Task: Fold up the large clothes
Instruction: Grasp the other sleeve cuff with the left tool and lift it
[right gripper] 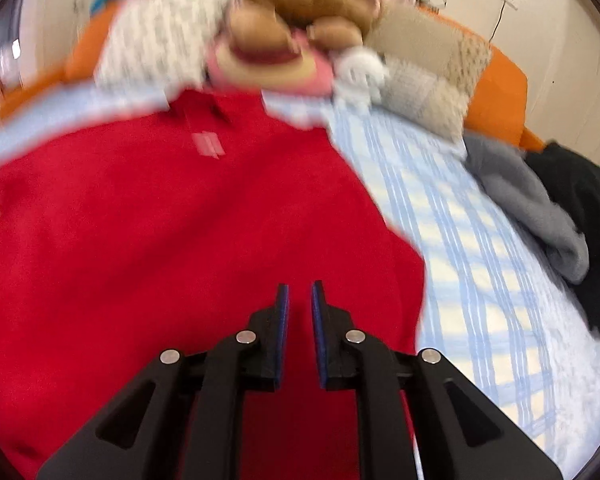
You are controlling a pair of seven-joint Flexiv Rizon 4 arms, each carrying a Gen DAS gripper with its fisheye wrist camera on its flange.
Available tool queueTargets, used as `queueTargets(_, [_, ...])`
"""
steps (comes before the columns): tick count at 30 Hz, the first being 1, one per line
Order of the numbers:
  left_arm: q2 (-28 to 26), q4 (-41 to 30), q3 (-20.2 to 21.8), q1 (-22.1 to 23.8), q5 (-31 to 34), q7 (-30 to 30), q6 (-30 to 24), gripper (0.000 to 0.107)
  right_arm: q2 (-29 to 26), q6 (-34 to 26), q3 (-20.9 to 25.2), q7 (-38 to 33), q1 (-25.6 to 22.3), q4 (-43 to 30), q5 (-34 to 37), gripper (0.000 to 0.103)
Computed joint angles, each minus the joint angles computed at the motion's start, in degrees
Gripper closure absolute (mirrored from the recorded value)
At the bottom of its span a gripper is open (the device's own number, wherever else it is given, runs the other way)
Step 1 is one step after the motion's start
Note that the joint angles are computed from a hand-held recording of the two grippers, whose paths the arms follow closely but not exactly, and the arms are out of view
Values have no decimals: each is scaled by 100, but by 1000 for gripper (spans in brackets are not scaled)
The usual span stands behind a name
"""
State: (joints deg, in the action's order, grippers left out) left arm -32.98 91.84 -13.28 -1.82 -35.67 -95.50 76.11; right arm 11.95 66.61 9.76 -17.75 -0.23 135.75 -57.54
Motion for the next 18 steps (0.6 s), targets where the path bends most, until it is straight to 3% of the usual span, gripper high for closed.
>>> queueTargets(1, [-59, -21, -10, 98, -62, 17, 0, 15, -248, 223, -46, -108, 140, -361, 205, 84])
queueTargets(3, [-157, 30, -299, 381, -363, 252, 155, 15, -606, 407, -75, -138, 288, -835, 328, 68])
queueTargets(5, [-308, 107, -897, 810, -861, 755, 495, 15, -1086, 510, -119, -141, 509, -1444, 259, 68])
queueTargets(7, [-445, 29, -1201, 979, -1096, 1066, 661, 15, -1542, 521, -210, -243, 790, -2014, 206, 68])
queueTargets(11, [-703, -397, -1079, 937, -881, 1106, 583, 18, -2465, 673, -312, -797, 1256, -3038, 1118, 70])
queueTargets(14, [-762, -410, -1299, 1088, -1225, 1370, 713, 28, -3056, 615, -171, -1413, 1333, -3704, 2179, 70])
queueTargets(15, [-788, -433, -1331, 1133, -1263, 1398, 692, 42, -3260, 509, -77, -1652, 1321, -3967, 2540, 69])
queueTargets(17, [-868, -608, -1132, 1079, -1183, 1300, 377, 81, -3674, 258, 41, -2028, 1342, -4473, 3077, 70])
queueTargets(18, [-918, -716, -1054, 1048, -1140, 1280, 194, 86, -3938, 77, 219, -2317, 1272, -4819, 3476, 79])
